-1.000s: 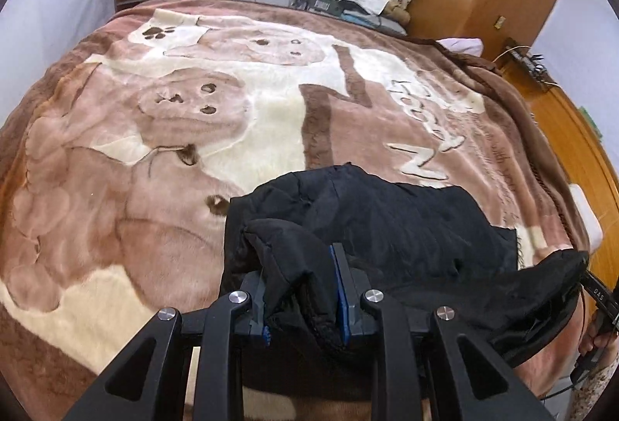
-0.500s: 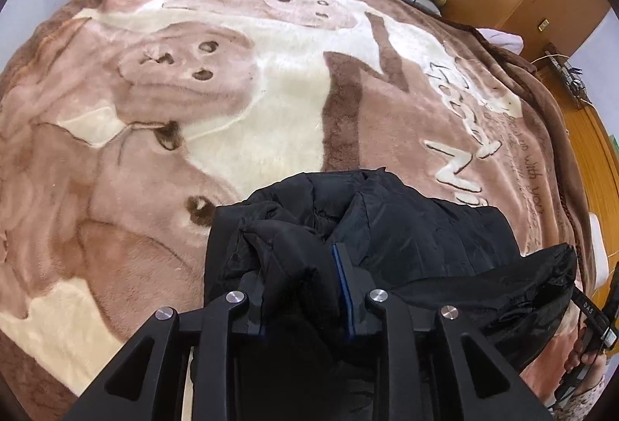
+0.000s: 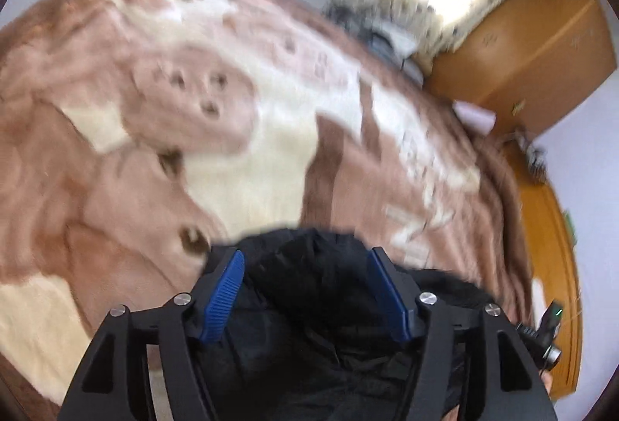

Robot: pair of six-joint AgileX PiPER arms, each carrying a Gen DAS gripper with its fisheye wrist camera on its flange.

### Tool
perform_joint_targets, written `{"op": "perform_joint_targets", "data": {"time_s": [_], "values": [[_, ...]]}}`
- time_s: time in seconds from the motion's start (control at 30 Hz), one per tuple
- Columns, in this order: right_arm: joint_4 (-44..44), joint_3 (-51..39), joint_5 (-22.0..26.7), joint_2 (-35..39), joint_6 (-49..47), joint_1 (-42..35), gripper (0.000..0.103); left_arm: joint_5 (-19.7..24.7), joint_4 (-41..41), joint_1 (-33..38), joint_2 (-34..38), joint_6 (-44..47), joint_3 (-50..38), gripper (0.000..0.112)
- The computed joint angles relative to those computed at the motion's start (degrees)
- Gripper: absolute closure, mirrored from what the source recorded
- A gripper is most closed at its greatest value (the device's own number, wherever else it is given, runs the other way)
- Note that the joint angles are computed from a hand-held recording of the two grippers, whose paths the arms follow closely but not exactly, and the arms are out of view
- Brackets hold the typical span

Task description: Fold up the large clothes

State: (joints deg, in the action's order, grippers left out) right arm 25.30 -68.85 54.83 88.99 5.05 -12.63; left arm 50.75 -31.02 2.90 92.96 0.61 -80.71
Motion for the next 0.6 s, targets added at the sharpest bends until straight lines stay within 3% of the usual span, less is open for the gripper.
{"op": "perform_joint_targets", "data": {"time_s": [0.1,0.23,0.3,0.47,0.6], "values": [[-2.4,-1.0,0.1,-0.3,1.7,1.2,0.064,2.8,2.4,1.1,-0.8,-0.6,-2.2,0.043],[-10.3,-1.8,-3.3,-3.6,7.7,3.6,0.05,2.0,6.6,-1.2,-4.8,0.3,0.5,0.043],[-17.9,-1.5,-5.7,-7.1,11.6,6.7,0.05,2.3,5.8,-2.4,-6.1,1.5,2.2,0.043],[-27.5,4.8,-10.9,-16.4,9.5,14.5,0.05,1.8,8.1,-10.1,-8.6,0.6,6.8,0.043],[-20.0,12.9,-11.0,-23.6,-2.8,18.9,0.05,-0.7,12.3,-21.1,-8.7,-0.8,9.5,0.043]]}}
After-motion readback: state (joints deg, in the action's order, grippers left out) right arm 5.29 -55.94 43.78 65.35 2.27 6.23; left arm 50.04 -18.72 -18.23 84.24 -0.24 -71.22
